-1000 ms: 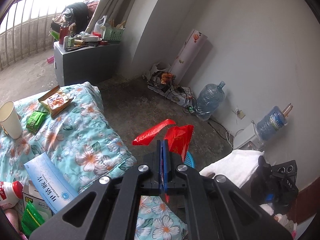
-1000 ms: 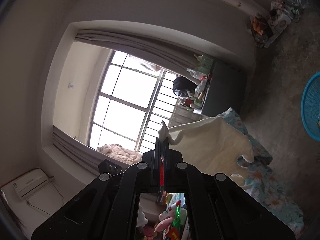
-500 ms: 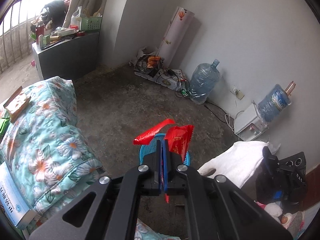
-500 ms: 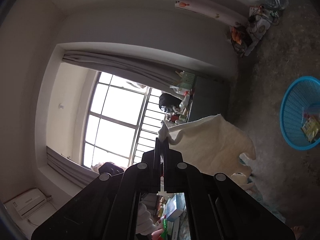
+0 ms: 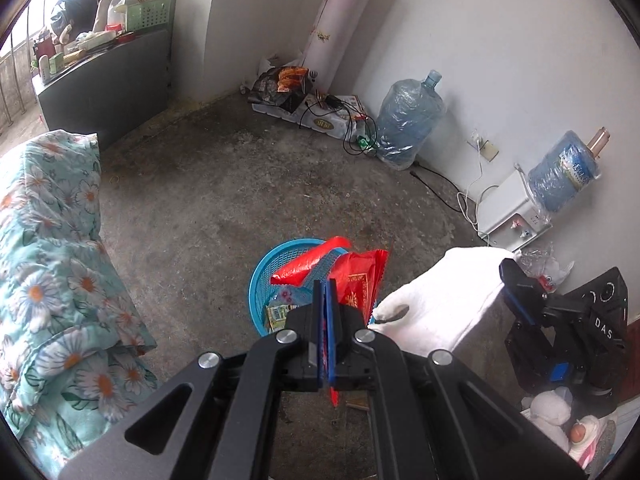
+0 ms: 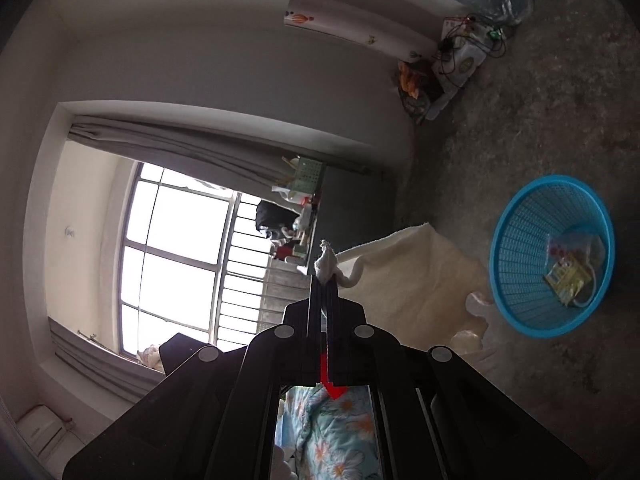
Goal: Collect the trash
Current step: 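Open both tools to drop the red wrapper and white cloth into the wastebasket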
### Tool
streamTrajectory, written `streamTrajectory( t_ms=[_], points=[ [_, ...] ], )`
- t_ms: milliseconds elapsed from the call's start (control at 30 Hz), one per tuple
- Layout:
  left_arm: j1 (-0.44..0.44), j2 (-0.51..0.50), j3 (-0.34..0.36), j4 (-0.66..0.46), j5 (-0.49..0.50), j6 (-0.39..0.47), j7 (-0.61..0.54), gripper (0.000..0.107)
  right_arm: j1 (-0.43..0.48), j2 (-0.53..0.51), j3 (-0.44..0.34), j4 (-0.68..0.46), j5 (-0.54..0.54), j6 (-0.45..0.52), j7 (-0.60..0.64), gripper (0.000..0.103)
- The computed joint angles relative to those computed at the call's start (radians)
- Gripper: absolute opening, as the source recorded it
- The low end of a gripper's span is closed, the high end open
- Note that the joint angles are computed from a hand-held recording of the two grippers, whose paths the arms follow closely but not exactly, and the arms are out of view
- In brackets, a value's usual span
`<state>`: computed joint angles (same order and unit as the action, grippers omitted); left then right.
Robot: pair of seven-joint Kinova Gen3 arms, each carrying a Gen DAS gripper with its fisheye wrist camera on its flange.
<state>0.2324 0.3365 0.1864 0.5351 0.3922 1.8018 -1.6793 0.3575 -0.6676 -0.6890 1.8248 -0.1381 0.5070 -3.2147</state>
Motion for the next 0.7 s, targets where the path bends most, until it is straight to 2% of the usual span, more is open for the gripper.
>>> streamTrajectory(
  t_ms=[167,233,400,533,567,633,667,700],
  points=[
    [0.077,0.005,-0.013,0.070,-0.076,-0.065,0.016,0.000,-0.092,0.039,0.080,0.050,-0.001,0.017,0.032,0.001],
    [0.100,0.008,-0.016,0.093,-0.102,-0.087,0.024,0.000,-0.108,0.053,0.094,0.050,0.010,0.055,0.030,0.001],
    [0.148,0.015,-0.013,0.136,-0.146,-0.148,0.035,0.000,-0.166,0.103,0.125,0.057,0.033,0.074,0.035,0.001],
    [0.186,0.060,-0.004,0.108,-0.165,-0.125,0.049,0.002,-0.195,0.187,0.132,0.005,0.081,0.144,0.038,0.003],
    [0.193,0.071,-0.003,0.103,-0.166,-0.116,0.051,0.007,-0.203,0.211,0.132,-0.016,0.097,0.185,0.035,0.007],
    [0.205,0.074,-0.008,0.116,-0.174,-0.123,0.061,0.031,-0.212,0.257,0.118,-0.052,0.142,0.266,0.025,0.022],
    [0.203,0.064,-0.009,0.138,-0.172,-0.142,0.061,0.044,-0.214,0.264,0.114,-0.054,0.156,0.307,0.018,0.032],
    [0.199,0.049,-0.009,0.165,-0.167,-0.165,0.059,0.045,-0.199,0.271,0.096,-0.063,0.164,0.347,0.008,0.033]
  ],
)
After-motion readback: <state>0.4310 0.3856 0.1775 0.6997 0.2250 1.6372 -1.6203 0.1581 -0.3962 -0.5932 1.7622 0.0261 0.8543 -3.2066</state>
